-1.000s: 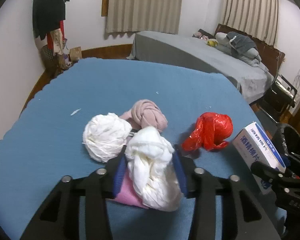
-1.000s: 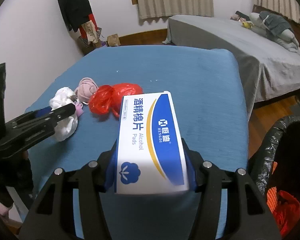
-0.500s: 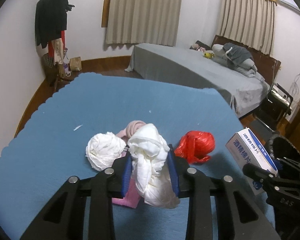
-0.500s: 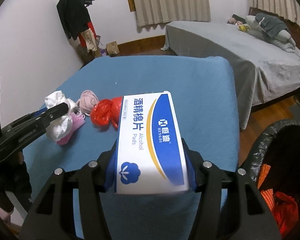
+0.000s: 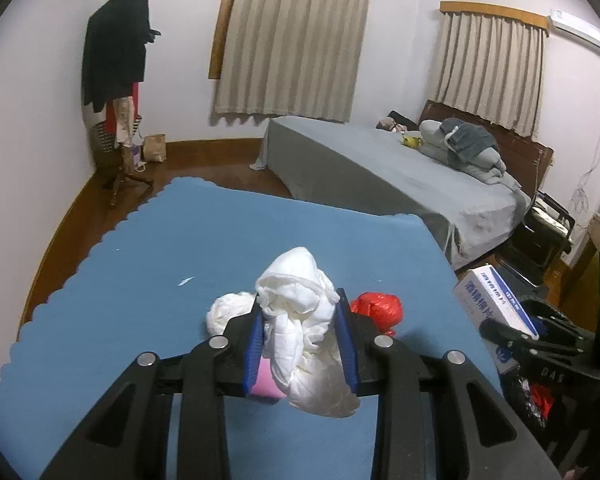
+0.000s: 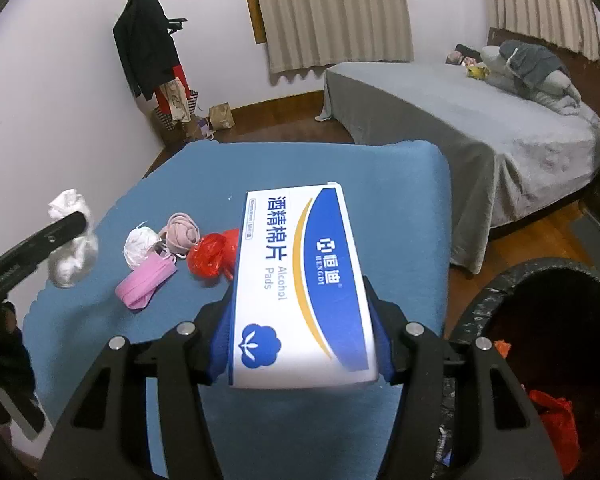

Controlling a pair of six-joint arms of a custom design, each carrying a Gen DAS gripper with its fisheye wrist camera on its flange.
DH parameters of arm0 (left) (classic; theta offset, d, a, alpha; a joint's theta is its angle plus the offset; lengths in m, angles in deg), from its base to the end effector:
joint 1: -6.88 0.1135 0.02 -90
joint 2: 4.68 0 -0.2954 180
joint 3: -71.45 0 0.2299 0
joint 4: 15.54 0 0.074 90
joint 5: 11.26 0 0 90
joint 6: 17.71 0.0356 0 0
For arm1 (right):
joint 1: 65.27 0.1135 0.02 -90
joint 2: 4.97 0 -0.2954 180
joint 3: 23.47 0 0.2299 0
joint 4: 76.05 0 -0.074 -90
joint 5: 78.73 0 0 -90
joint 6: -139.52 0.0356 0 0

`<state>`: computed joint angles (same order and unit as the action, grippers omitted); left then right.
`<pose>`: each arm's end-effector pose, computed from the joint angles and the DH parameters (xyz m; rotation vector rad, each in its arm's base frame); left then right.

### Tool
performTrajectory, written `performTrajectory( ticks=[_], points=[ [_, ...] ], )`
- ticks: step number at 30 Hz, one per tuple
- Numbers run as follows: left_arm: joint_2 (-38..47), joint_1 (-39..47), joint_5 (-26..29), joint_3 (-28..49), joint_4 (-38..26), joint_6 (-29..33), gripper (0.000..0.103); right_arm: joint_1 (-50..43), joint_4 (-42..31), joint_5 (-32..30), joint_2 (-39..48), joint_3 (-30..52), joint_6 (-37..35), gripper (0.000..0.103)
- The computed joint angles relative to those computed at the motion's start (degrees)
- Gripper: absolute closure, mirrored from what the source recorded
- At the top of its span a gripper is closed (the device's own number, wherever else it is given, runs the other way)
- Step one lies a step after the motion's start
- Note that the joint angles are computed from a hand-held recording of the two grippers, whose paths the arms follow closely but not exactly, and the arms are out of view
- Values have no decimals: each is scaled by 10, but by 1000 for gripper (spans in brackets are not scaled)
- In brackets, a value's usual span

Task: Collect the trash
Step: 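Carry the white tissue and alcohol-pad box over the black bin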

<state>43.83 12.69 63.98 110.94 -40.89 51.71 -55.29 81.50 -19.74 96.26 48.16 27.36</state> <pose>0.1392 0.0233 0.2375 -0.6327 2.0560 0.1301 0.3333 0.0773 0.2073 -0.8746 2.2182 0.5682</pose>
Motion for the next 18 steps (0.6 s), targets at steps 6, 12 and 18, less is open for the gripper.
performTrajectory(
  ticks=[6,12,18],
  points=[
    [-21,9,-3,9,-39,9,71,-5,-13,-1,2,7,1,49],
    [-10,-23,-21,13,-32,-5,71,-10,-21,-5,-3,14,3,49],
    [16,-92,-59,25,-20,-38,71,-29,-29,-16,-24,13,0,49]
  ],
)
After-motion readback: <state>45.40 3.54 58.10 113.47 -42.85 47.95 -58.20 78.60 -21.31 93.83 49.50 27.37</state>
